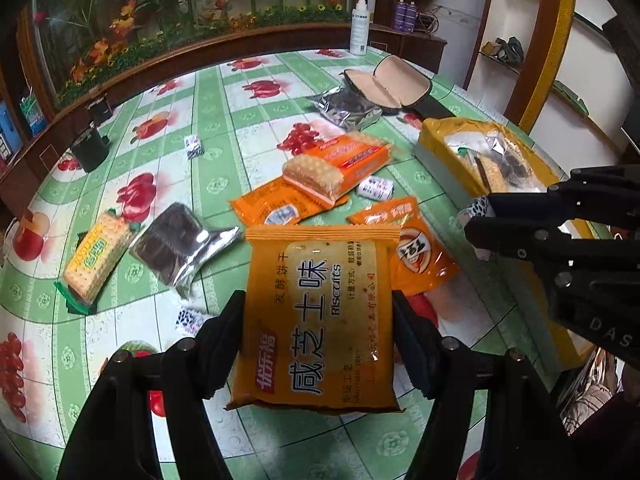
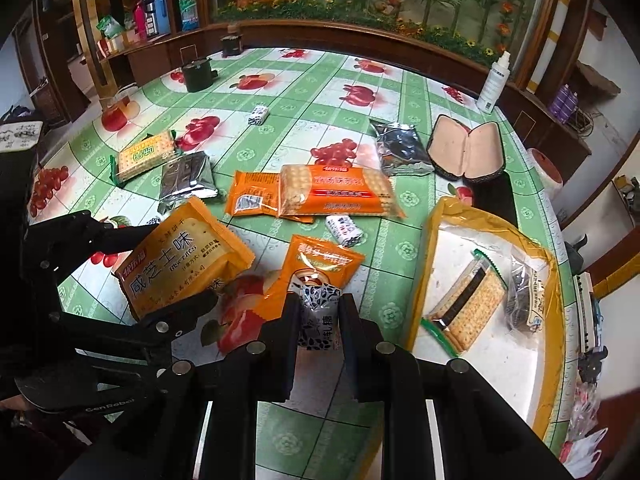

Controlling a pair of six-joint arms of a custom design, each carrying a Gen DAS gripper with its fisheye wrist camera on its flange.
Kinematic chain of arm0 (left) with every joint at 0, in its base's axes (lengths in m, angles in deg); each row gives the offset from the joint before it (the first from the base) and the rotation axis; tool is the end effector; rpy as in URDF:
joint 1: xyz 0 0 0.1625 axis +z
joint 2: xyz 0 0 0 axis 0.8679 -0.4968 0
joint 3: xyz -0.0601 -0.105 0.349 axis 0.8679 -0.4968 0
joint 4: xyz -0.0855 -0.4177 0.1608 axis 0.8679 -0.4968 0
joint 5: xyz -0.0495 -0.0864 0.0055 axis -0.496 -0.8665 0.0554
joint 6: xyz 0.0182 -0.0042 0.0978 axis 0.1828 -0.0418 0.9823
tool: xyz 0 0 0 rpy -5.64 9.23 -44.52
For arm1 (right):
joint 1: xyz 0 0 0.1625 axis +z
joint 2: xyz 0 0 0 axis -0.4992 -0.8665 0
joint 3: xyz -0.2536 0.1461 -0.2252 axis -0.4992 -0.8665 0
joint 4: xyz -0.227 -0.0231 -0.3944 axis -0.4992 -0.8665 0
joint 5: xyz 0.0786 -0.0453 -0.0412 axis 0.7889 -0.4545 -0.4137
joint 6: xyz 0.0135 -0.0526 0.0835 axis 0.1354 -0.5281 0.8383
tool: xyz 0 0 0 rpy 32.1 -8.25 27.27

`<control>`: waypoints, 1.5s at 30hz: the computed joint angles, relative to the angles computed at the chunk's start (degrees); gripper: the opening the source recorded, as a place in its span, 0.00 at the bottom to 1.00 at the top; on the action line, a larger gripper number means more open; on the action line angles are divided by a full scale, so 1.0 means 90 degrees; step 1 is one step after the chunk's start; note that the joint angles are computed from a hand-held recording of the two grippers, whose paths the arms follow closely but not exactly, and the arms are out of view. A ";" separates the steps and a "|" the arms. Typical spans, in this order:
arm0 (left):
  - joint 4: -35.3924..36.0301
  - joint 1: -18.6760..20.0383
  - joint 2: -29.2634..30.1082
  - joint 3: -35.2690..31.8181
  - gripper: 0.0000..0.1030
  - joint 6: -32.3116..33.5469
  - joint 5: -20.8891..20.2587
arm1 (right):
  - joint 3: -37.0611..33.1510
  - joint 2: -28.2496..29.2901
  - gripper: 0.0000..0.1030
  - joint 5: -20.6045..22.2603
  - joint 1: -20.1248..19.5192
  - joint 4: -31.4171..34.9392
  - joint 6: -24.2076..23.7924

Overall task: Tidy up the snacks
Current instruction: 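Carry the biscuit pack and candy into the yellow box and release both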

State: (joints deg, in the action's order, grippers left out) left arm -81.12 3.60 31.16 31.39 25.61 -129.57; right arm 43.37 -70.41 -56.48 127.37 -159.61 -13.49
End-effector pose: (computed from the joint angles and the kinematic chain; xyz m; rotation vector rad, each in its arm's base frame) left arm -0.1470 -0.7461 0.0795 0.6275 2.3589 -0.5767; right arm 0.1788 -0.7661 0.0759 0.7598 -2.2902 0.4476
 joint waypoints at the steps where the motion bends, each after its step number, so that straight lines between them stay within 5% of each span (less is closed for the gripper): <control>1: 0.0004 -0.0019 0.0025 -0.0039 0.67 0.0019 -0.0004 | 0.0008 -0.0021 0.20 0.0008 -0.0010 -0.0005 0.0014; 10: 0.0057 -0.0198 0.0282 -0.0391 0.67 0.0197 -0.0141 | 0.0129 -0.0300 0.20 0.0098 -0.0170 -0.0049 0.0306; 31: 0.0909 -0.0664 0.1624 -0.1877 0.67 0.0490 -0.1144 | 0.0692 -0.1572 0.20 0.0354 -0.1126 0.0521 0.2216; 45: 0.1674 -0.0761 0.2419 -0.2594 0.67 0.0284 -0.1292 | 0.0682 -0.1755 0.20 0.0639 -0.1441 0.0917 0.2160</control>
